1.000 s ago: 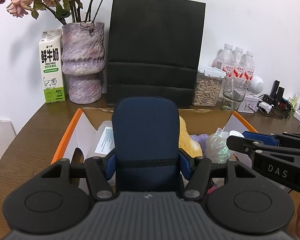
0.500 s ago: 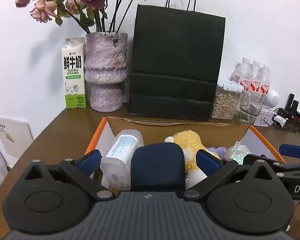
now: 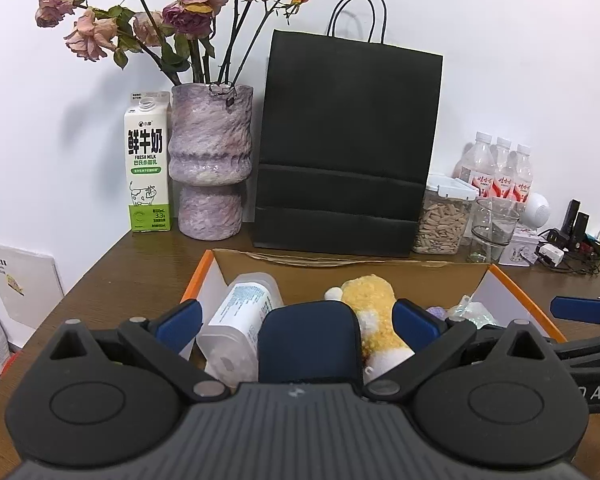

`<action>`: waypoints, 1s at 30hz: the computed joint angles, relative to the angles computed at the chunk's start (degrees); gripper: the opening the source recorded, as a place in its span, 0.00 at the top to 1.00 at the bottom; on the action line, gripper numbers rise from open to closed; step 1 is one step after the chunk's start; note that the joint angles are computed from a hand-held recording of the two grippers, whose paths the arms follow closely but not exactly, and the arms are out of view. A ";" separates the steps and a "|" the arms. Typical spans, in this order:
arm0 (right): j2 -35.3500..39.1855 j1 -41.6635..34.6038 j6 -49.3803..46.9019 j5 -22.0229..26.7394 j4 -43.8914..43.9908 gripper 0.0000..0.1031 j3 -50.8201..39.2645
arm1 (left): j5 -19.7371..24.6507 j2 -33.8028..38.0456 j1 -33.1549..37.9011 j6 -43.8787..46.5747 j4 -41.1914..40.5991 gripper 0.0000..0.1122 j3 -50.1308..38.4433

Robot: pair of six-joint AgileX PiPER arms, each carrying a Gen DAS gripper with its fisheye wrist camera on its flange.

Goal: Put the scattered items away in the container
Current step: 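Carry navy case and white cap into the box and open both tools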

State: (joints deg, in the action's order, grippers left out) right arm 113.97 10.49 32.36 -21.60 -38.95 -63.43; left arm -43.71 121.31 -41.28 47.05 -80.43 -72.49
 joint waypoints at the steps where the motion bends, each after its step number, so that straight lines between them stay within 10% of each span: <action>1: -0.12 0.05 -0.71 -0.02 0.59 0.00 0.18 | -0.28 -0.02 -0.11 -0.39 0.32 0.08 0.22; 30: -13.82 0.13 -12.27 -6.23 10.08 0.00 17.91 | -10.62 -7.49 -9.99 -5.89 -2.83 0.08 12.49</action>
